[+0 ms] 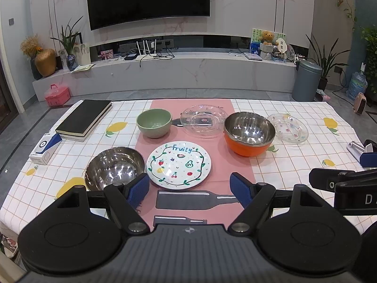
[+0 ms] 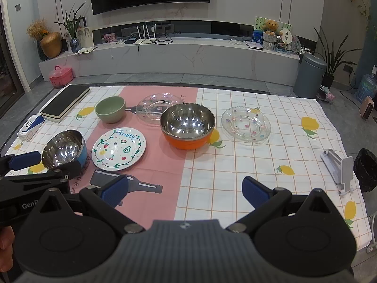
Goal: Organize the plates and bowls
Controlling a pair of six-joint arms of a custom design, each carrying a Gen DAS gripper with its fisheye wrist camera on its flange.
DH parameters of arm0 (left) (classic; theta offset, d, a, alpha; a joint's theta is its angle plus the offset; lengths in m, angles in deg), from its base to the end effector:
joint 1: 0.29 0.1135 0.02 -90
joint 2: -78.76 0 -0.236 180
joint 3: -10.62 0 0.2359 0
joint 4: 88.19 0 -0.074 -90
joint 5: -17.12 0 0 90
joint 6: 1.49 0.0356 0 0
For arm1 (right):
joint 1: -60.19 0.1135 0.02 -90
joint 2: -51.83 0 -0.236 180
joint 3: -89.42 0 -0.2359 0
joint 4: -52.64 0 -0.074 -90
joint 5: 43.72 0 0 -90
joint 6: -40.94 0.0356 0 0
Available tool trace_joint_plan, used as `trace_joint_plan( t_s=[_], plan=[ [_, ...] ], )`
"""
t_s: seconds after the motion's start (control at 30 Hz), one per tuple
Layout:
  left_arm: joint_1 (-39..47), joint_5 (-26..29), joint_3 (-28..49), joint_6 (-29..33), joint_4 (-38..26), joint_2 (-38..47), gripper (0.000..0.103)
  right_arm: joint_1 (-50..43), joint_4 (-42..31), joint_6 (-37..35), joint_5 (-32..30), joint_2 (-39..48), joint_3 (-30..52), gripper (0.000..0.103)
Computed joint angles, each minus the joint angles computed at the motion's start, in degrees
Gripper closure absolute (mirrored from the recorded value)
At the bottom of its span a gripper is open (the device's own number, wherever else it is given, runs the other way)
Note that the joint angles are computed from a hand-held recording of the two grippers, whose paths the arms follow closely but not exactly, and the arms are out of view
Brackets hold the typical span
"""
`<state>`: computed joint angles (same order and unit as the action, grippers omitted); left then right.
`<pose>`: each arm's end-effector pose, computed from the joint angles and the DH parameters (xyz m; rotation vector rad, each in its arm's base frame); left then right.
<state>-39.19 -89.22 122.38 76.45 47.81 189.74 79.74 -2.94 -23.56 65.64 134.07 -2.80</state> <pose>0.3325 -0.2554 0.2630 0.3926 2.2573 -0.1291 0.2791 0.0866 0.2876 0.2704 2.3642 -0.0434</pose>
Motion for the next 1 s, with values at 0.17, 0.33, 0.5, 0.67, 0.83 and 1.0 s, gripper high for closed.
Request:
trace_joint_plan(
  t_s=[0.17,0.33,0.5,0.67,0.83,1.0],
  plan=[
    [-0.03,0.12,0.14,-0.05,-0.10,0.16,0.012,0.02,0.05,-0.02,-0.08,0.10,0.04,0.003],
    [-0.04,0.07,0.10,-0.09,-0.05,0.15,0.012,0.06,-0.11,-0.08,-0.12,0.35,0.27,0.003],
    [-0.03,0.03,0.01,-0.04,0.06,0.15,0.012,0.10,-0.03,0.00,-0.14,0.38,0.23,0.003],
    [0.02,0.08,-0.04,-0.03,0.04,0.02,0.012,0.40,-0.19,0.05,-0.21,0.88,0.68,0.003],
    [0.12,0.10,-0.28,0.16,0.31,-0.20,0.012,0.42,-0.47,0.03,-0.08,1.02,0.93,0.003],
    [0.12,0.39,0.50,0.12,-0.63,-0.33,0.012,0.41,-0.83,-0.19,0.02,0.97,1.25,0.003]
  ],
)
